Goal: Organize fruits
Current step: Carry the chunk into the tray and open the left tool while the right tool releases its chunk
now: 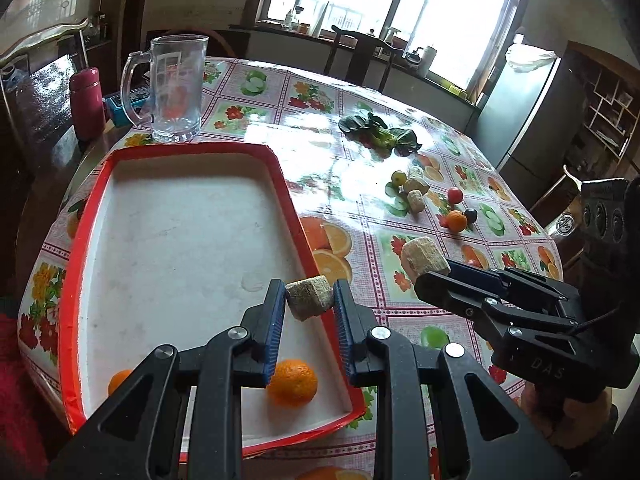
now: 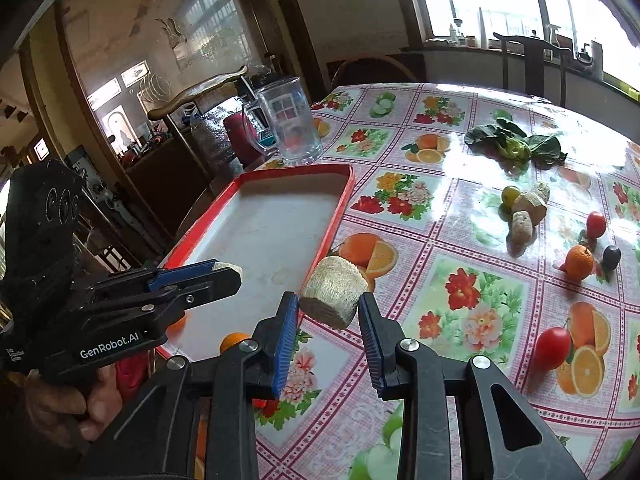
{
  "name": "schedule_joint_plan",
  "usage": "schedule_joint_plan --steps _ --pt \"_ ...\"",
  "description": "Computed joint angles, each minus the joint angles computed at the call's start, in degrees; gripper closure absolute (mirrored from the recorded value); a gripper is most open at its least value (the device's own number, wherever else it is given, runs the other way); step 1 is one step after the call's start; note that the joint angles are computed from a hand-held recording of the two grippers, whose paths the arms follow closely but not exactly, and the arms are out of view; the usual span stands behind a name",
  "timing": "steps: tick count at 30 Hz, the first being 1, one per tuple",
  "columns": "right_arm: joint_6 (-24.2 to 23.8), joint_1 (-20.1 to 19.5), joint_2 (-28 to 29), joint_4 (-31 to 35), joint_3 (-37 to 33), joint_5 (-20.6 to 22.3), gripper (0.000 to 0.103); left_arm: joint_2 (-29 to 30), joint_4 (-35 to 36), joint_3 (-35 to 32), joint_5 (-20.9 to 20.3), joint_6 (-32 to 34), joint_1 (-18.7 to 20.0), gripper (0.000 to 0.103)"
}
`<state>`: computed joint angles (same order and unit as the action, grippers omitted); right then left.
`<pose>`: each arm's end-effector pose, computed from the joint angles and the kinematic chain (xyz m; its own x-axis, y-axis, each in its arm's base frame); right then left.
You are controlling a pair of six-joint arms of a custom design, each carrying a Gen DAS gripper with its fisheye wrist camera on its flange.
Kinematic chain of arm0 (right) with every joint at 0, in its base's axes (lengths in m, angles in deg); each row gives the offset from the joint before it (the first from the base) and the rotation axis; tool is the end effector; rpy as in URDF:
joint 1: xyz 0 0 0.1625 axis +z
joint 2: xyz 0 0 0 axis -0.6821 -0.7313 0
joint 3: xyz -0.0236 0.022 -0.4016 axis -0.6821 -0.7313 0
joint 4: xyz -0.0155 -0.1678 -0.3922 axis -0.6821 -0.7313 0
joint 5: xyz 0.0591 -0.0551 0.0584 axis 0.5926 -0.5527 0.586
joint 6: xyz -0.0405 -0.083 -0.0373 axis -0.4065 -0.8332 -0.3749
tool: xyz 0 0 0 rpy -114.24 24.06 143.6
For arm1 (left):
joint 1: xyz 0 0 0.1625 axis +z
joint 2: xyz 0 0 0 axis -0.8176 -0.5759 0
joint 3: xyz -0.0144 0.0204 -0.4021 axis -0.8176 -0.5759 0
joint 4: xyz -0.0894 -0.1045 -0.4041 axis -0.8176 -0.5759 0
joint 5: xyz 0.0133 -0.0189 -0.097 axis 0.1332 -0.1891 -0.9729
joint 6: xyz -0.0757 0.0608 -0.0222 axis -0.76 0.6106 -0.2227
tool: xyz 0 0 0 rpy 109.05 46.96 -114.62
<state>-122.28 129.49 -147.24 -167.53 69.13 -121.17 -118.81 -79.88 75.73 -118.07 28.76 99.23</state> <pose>0.0845 -0.6951 0.2992 -0.7361 -0.5520 0.3917 -0.6704 0.6743 -0.3096 -0.3627 -0.6424 0.0283 -0.8704 0.0350 -0.4911 0.3560 0.7337 -0.5788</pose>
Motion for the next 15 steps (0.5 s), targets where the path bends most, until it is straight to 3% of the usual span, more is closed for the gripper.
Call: schedule_joint_plan --steps 15 --pt "-0.4 1.8 1.5 2.0 0.6 0.1 0.071 -5.0 -2.3 6.8 2.8 -3.7 0.6 0.081"
